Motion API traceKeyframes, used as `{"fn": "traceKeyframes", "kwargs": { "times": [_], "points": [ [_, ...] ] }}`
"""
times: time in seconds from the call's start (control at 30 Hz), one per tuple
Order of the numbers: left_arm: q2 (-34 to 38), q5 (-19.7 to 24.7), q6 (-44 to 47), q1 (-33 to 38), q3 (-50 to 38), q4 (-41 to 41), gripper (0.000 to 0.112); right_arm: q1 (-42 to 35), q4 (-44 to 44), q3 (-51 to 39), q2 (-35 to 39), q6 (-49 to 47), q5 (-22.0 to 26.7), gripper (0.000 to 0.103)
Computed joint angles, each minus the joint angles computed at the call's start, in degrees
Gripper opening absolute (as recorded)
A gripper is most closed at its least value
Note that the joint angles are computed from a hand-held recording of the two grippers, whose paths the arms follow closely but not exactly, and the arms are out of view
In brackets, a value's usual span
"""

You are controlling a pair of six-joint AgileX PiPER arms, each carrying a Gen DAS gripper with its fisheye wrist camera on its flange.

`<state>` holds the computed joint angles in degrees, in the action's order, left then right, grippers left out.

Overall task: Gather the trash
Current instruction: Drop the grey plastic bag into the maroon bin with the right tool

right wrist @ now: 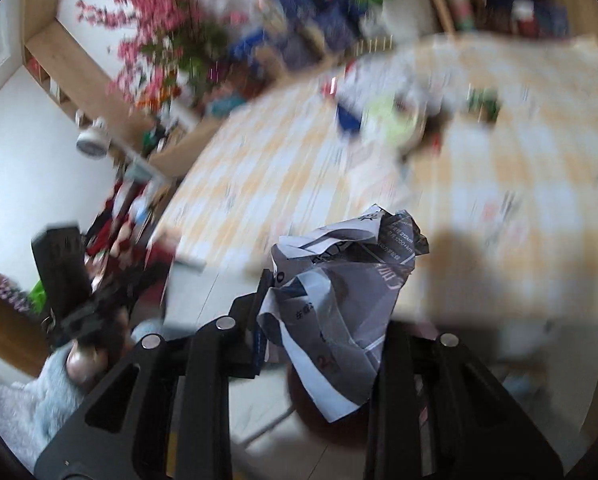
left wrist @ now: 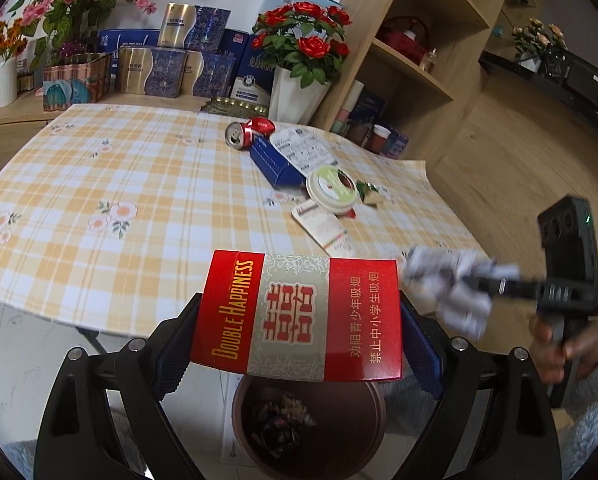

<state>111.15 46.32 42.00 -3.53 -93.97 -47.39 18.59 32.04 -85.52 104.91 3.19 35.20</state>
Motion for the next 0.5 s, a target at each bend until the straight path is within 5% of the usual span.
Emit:
{"fn": "traceKeyframes", "kwargs": {
  "times": [0.13,0.3,0.37,0.5],
  "points": [
    [-1.56,-0.95,1.22,0.09,3.15,-0.08,0.088,2.00,8.73,2.39,3.10,-4.27,3.42,0.029],
    [-1.45,-0.12,0.74,0.57,3.15,0.63,0.088,4.24,7.88,0.33,8.53,-0.74,4.22,0.030],
    [-1.47,0.21,0.95,0.74,2.91,0.95,0.088,4.19,7.75,-1.48,10.75,1.42,5.15,0.047],
    [-1.61,0.63,1.74,1.03,2.86,0.55,0.088,5.34,1.91,-3.96,12.31,7.44,4.40,0.059]
  ]
}}
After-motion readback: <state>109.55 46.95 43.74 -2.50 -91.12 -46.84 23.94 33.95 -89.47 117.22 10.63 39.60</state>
